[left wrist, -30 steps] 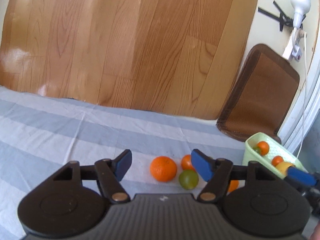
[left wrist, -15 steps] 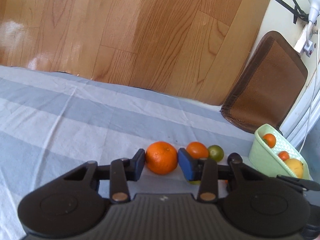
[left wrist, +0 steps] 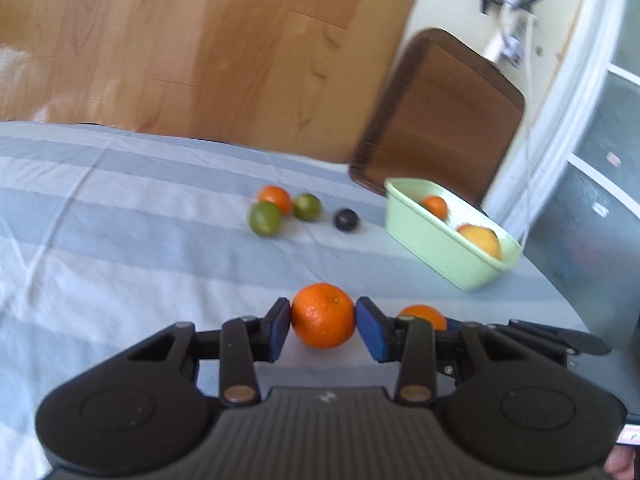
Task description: Organize fruits
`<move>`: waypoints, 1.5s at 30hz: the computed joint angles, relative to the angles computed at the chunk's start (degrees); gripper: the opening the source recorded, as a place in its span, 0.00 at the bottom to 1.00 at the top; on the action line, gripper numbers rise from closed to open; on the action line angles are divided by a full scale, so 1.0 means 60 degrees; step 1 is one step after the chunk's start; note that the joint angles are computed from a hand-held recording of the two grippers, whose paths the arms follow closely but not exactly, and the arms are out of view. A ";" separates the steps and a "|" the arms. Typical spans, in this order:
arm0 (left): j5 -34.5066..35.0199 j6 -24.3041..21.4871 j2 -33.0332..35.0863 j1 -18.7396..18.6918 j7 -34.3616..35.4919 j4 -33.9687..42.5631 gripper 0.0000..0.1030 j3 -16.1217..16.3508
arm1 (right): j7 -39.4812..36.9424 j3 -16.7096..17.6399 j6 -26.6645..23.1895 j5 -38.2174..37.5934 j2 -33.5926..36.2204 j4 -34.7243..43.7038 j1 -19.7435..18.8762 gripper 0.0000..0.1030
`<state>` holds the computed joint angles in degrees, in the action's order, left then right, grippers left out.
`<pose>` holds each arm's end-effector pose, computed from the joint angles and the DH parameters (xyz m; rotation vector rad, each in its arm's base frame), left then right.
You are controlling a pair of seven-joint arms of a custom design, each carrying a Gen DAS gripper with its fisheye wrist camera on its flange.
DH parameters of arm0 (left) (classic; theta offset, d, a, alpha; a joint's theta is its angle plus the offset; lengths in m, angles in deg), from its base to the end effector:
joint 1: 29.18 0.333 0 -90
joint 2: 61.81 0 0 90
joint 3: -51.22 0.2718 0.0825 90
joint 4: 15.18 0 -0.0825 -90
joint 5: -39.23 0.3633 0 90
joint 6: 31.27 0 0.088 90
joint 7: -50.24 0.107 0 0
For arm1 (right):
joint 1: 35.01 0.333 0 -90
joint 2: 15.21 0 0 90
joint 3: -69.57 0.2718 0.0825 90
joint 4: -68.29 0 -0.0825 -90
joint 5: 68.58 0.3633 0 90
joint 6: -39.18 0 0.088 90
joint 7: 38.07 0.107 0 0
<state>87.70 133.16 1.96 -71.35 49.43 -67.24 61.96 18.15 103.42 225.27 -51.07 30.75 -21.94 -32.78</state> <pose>0.5953 -0.4955 0.2725 -1.8335 1.6207 -1.2303 0.6352 0.3030 0.3071 -1.8783 1.0779 -0.3884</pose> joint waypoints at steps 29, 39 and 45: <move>-0.0235 -0.2204 0.1023 -0.0591 0.1048 0.1798 0.47 -0.0028 | 0.2416 -0.1414 0.1022 -0.1443 -0.1183 -0.1772 0.0639 0.43; 0.0022 -0.2206 0.0898 -0.0535 0.0947 0.1634 0.47 -0.0185 | 0.2812 -0.1620 0.1090 -0.1545 -0.1296 -0.1892 0.0779 0.44; -0.0174 -0.2440 0.1170 -0.0490 0.1331 0.2100 0.48 -0.0271 | 0.2996 -0.1405 0.1112 -0.1665 -0.1267 -0.1930 0.0571 0.44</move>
